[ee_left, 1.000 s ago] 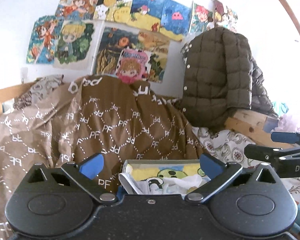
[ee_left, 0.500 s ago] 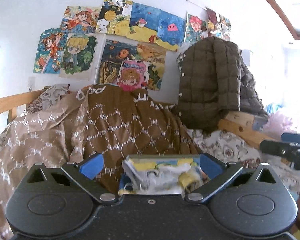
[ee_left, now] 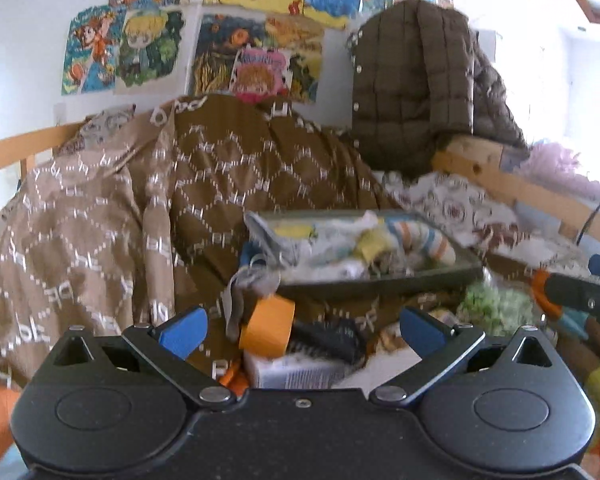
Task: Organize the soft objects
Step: 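Move both open tools back over the remaining items on the bed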
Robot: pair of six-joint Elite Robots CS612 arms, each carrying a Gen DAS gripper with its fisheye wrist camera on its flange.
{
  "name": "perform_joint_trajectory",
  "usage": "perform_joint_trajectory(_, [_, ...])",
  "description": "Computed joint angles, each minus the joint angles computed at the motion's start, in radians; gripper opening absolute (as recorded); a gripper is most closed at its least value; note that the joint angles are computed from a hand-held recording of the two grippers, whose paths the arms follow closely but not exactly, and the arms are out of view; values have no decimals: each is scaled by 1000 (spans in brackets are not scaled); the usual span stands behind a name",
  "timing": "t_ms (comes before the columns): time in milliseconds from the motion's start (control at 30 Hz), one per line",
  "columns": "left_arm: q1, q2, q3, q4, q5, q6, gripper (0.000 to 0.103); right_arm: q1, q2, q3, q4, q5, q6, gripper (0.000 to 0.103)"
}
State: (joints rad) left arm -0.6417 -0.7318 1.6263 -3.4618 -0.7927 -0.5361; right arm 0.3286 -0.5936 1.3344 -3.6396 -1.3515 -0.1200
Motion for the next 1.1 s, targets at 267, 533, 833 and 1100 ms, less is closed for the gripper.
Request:
perform_joint_trajectory(267, [-7,-11,27,83,-31,-28,102,-6,-23,110,3,-15,6,102])
perform_joint_trajectory(533, [-20,-18,50,145,-64,-53,102,0,-9,114,43,-4,-9,102])
perform_joint_trajectory(833, [-29,-28,65,196,-54,-81,102,11,8,95,146,18,-27,102])
perform_joint_trajectory(1100, [-34,-48,83,255,-53,-114,102,21,30,59,198,29,-49,102])
